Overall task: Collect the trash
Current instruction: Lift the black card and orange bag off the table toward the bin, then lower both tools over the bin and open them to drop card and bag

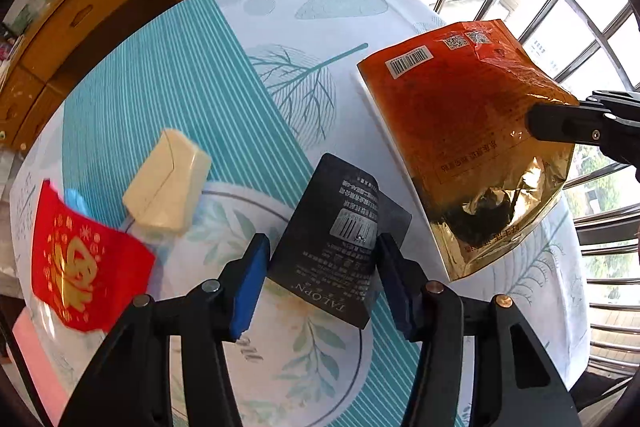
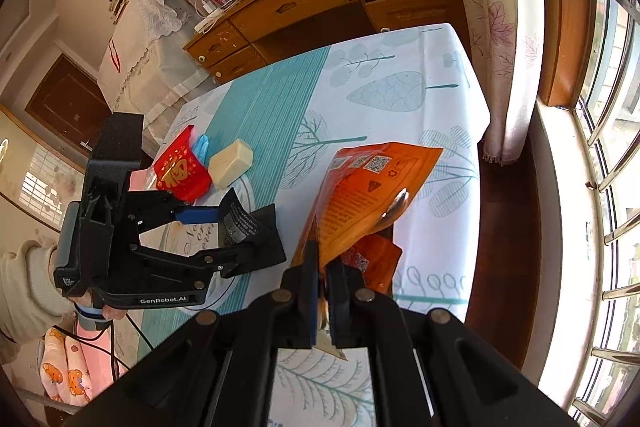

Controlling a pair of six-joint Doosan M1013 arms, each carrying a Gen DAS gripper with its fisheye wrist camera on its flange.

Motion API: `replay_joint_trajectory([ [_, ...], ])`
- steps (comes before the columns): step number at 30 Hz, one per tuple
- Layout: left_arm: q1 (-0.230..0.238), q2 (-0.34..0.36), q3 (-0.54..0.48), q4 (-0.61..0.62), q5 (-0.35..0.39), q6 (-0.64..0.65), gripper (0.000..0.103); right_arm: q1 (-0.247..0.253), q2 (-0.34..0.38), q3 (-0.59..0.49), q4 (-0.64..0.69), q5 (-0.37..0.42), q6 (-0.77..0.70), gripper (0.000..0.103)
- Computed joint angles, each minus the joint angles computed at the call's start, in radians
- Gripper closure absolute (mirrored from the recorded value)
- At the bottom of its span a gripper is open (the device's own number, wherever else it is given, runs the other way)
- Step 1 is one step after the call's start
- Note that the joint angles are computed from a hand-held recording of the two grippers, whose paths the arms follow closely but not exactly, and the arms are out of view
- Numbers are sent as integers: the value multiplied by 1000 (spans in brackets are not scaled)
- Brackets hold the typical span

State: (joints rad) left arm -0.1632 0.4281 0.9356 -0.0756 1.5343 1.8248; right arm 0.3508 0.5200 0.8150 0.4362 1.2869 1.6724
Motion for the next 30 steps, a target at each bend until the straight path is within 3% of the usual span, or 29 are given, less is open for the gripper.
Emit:
replay_joint_trajectory([
  [8, 24, -164, 179, -66, -66, -81, 51, 61, -108, 116, -47, -56, 42, 100],
  [13, 43, -291, 291, -104, -105, -101, 51, 134, -204, 200, -109, -105, 95, 100],
  [22, 129, -553, 516, -179, -126, -36, 51, 359, -374, 364, -318, -144, 271, 100],
  [27, 191, -684, 634, -206, -76, -4, 51, 490, -423, 423, -386, -100, 340, 100],
  [30, 218, -744, 686, -218, -30, 5, 51, 543, -431, 440, -376, -51, 350, 100],
])
